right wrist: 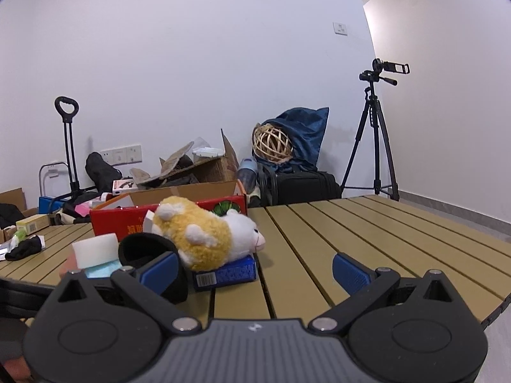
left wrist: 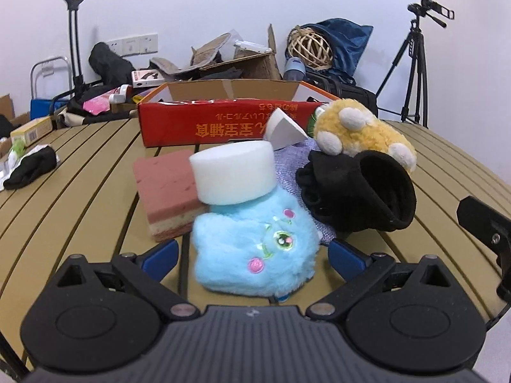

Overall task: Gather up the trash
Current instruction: 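Close the left gripper on the light-blue fluffy plush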

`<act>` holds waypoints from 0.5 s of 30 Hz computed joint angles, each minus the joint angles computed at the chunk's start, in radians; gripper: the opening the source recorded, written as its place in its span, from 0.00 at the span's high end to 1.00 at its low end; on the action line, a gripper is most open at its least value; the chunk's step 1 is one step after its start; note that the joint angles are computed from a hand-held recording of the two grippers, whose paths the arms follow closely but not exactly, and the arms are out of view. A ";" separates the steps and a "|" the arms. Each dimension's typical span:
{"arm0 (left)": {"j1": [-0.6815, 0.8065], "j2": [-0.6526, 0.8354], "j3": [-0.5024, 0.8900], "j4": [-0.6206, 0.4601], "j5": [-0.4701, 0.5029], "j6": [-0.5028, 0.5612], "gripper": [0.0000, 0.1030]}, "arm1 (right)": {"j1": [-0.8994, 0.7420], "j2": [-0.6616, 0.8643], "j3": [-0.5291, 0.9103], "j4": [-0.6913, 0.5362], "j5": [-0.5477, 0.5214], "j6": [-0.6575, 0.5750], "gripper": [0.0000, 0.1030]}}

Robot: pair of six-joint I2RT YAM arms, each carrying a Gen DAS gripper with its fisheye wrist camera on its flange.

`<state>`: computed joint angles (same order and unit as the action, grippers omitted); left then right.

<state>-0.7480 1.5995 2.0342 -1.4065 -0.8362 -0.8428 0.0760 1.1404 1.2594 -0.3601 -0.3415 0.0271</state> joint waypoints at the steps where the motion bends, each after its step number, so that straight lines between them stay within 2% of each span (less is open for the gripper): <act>1: 0.004 0.000 -0.003 0.010 0.011 0.014 0.13 | 0.000 -0.002 -0.003 -0.003 0.000 -0.001 0.00; 3: 0.017 0.003 -0.005 0.017 0.038 0.026 0.26 | 0.002 -0.006 -0.008 -0.008 -0.002 -0.004 0.00; 8: 0.003 -0.035 -0.066 0.056 0.016 0.054 0.29 | 0.003 -0.012 -0.009 -0.016 -0.008 -0.001 0.00; 15: -0.070 -0.044 -0.069 -0.017 -0.068 0.075 0.30 | 0.000 -0.024 -0.007 -0.028 -0.027 0.027 0.00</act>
<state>-0.8176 1.5552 1.9652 -1.4235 -0.9046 -0.7679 0.0764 1.1161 1.2520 -0.3882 -0.3689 0.0536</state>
